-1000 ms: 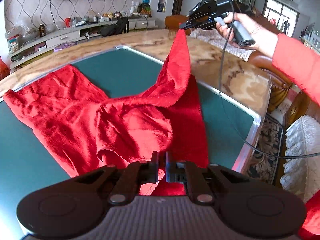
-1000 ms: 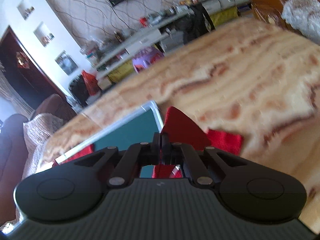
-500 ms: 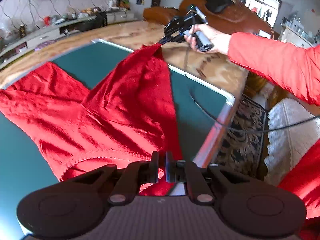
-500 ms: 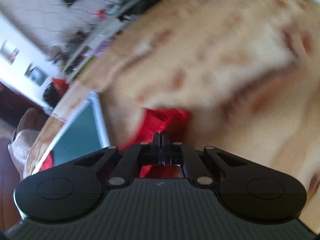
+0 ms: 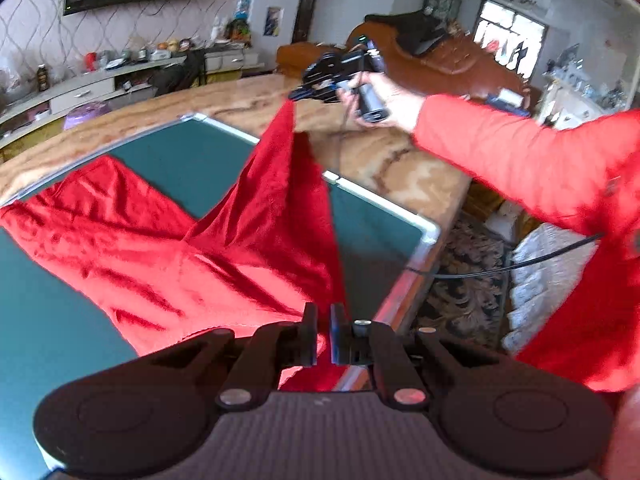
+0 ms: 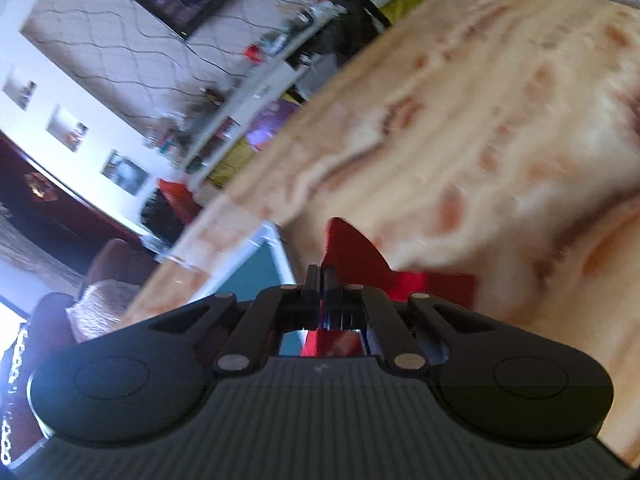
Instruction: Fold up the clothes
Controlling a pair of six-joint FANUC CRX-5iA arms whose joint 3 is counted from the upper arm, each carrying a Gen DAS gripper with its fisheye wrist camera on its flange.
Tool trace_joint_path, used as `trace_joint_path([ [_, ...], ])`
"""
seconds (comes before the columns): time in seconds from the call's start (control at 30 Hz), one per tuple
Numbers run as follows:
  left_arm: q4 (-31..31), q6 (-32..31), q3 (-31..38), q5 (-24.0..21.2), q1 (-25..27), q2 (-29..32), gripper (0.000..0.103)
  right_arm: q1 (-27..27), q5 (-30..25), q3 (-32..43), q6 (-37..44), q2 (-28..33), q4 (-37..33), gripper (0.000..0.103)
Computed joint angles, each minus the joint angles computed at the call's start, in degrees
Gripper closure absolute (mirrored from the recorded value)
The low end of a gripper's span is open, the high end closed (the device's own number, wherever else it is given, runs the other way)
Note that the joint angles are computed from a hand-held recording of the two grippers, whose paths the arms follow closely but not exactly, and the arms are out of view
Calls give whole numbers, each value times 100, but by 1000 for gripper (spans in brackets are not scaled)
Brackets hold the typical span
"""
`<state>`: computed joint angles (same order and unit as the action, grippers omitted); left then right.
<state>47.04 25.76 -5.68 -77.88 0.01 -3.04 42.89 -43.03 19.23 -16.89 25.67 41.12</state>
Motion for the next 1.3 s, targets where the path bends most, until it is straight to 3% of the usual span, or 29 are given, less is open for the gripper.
trace_joint_path([
  [0.03, 74, -49, -6, -112, 24, -5, 97, -10, -46, 24, 59, 5, -34, 100],
  [0.23, -525, 77, -159, 243, -251, -78, 97, -75, -1191, 423, 542, 284, -1216, 96],
  [0.27, -693, 148, -179, 411, -319, -113, 96, -58, -1210, 267, 301, 243, -1202, 101],
  [0.37, -1290, 489, -184, 969, -564, -202, 92, -9, -671, -510, -609, -83, -681, 94],
  [0.43, -1494, 645, -158, 1168, -675, -178, 84, 43, -769, -521, -633, -90, -529, 77],
  [0.5, -1845, 866, -148, 1449, -832, -211, 54, 137, -1021, -412, -529, -43, -326, 69],
  [0.57, -2026, 907, -213, 1711, -951, -257, 38, 204, -1036, -409, -481, -64, -191, 68],
  [0.7, -2424, 1068, -205, 1977, -1213, -218, 39, 363, -421, -450, -198, -267, -640, 68],
  [0.77, -2557, 1151, -211, 2045, -1280, -188, 47, 555, -239, -388, 85, -338, -898, 68],
  [0.8, -2572, 1182, -202, 2033, -1293, -153, 54, 683, -197, -314, 240, -349, -1021, 68],
  [0.93, -2540, 1155, -264, 2048, -1297, -135, 57, 1095, -263, 117, 878, -248, -1616, 68],
  [1.1, -2531, 1184, -289, 2024, -1290, -126, 66, 1291, -1144, 1122, 1271, 304, -1943, 68],
  [1.3, -2406, 1094, -307, 1948, -1224, -104, 82, 1252, -1463, 1560, 1209, 576, -2019, 69],
])
